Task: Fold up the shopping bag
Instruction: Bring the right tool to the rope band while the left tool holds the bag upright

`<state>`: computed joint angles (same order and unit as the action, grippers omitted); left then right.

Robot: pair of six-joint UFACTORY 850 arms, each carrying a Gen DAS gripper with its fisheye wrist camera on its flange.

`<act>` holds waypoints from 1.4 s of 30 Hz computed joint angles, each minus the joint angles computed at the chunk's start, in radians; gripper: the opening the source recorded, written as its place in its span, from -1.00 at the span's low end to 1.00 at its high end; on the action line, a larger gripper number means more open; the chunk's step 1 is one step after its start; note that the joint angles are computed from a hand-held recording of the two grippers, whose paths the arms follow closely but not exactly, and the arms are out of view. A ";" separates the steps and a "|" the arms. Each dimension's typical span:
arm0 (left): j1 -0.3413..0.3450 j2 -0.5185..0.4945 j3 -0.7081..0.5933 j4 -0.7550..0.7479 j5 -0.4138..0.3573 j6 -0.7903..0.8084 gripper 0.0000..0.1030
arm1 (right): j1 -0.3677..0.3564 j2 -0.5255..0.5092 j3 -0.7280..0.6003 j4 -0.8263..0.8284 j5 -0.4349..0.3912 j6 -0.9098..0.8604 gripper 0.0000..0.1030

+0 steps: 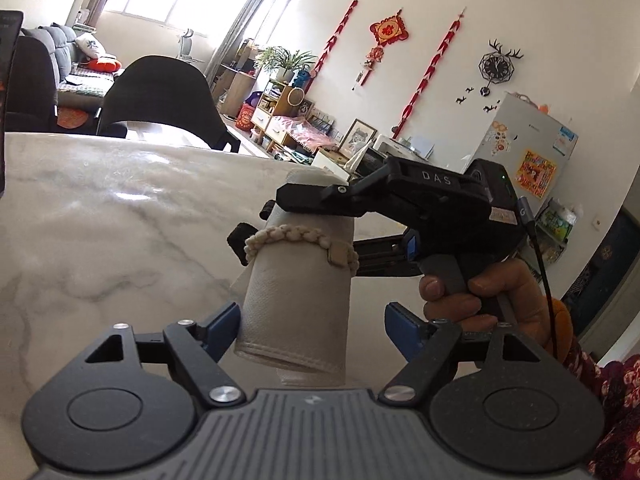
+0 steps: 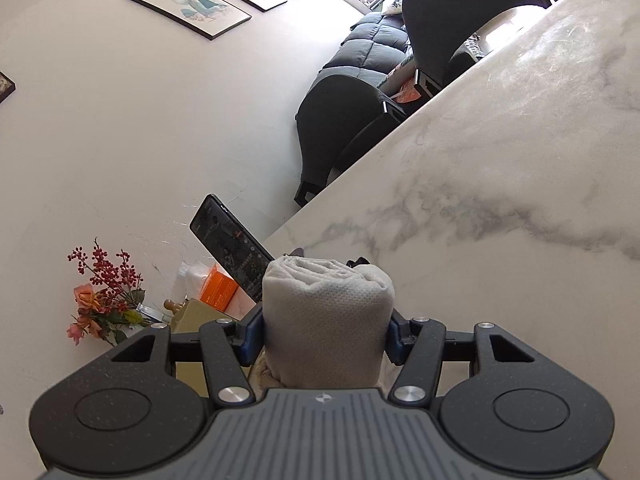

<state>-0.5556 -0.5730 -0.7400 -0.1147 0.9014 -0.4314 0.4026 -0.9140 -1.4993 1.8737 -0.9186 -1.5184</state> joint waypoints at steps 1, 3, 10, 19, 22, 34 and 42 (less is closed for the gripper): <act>-0.011 -0.002 -0.013 -0.034 -0.037 0.035 0.45 | 0.005 0.007 0.007 0.004 0.024 -0.002 0.15; -0.018 -0.001 -0.016 -0.080 -0.066 0.092 0.36 | 0.016 0.021 0.019 0.014 0.075 -0.005 0.15; -0.023 0.002 -0.045 -0.151 -0.155 0.215 0.30 | 0.033 0.028 0.027 0.008 0.136 0.030 0.15; -0.004 -0.027 -0.081 -0.115 -0.219 0.213 0.10 | 0.018 0.001 -0.019 -0.088 0.140 0.110 0.26; 0.013 -0.034 -0.079 -0.042 -0.207 0.146 0.10 | 0.008 -0.003 -0.029 -0.129 0.121 0.109 0.29; 0.106 -0.058 -0.059 0.235 -0.088 -0.138 0.08 | -0.015 0.038 0.016 -0.135 0.124 -0.083 0.50; 0.135 -0.067 -0.054 0.306 -0.037 -0.223 0.07 | -0.036 0.082 0.106 -0.005 0.058 -0.413 0.01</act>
